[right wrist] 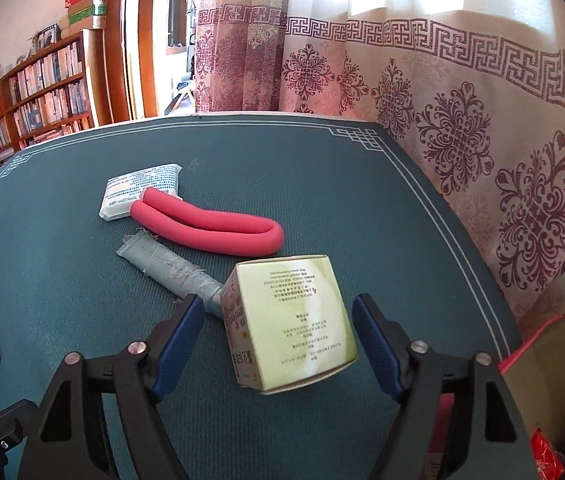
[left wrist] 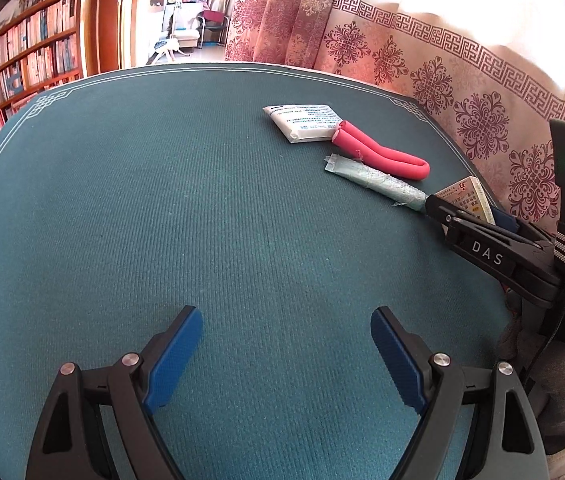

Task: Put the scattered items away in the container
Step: 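Grasp the yellow medicine box with the right tool and lift it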

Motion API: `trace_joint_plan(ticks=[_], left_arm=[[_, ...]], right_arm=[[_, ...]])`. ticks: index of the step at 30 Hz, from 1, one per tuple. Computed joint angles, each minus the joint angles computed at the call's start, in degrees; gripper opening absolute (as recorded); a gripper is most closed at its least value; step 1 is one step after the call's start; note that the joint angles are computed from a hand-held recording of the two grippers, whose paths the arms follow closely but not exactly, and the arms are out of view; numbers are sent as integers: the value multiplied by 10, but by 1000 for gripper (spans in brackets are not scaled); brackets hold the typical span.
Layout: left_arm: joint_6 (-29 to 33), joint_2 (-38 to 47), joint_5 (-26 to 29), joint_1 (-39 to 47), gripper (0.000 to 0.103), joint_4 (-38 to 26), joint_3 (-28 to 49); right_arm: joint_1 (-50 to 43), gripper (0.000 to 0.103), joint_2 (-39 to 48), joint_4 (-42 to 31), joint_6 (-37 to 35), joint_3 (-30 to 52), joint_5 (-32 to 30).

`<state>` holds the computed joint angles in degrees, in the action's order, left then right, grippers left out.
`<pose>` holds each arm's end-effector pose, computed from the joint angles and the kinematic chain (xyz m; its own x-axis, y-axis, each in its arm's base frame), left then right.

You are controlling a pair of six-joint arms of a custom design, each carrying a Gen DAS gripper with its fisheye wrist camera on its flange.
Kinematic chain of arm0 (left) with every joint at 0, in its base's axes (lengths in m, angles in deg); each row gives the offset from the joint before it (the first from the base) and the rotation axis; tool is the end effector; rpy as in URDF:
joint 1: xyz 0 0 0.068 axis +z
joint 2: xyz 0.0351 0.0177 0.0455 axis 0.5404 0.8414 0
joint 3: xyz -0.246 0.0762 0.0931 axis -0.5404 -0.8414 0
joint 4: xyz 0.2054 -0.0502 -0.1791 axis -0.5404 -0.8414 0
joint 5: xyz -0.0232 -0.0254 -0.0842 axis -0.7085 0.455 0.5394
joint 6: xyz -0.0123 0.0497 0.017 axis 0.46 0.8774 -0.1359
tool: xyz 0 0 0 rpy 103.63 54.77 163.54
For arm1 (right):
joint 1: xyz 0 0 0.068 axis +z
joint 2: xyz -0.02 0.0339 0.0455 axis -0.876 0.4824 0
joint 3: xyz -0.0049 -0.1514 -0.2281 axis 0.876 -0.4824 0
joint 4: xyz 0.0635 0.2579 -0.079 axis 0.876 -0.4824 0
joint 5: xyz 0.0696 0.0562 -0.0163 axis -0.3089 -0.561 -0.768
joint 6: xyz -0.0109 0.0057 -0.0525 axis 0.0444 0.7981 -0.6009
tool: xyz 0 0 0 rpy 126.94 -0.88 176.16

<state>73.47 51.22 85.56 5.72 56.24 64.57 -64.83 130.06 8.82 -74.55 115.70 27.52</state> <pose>0.2114 -0.1112 0.1497 -0.8170 0.1256 -0.5628 0.2954 0.9294 -0.2214 0.2373 -0.0197 0.1457 -0.7090 0.0533 -0.7032 0.1578 0.9838 -0.0846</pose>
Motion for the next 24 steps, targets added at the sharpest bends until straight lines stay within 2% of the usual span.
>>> trace_joint_plan(ticks=[4,9,13,16,19,20,24], left_arm=[[-1,0,-1,-1,88,0,0],[-1,4,-3,-2,88,1,1],[0,12,-4,-6,88,-1,11],[0,24,-8,-17,88,1,28],[1,42,-6,-29,88,10,49],[1,50,-6,-33,88,15,57],[13,91,-17,-64,88,24,96]], right_arm=[[-16,48,26,-5,4,8,-30],[-39,48,3,-25,13,-1,-101],[-22,48,-36,-60,15,-16,-136],[-8,48,-108,-103,22,-40,-136],[-8,48,-219,-172,20,-70,-144],[-9,48,-259,-198,19,-80,-125],[-78,48,-406,-316,-17,-107,-188]])
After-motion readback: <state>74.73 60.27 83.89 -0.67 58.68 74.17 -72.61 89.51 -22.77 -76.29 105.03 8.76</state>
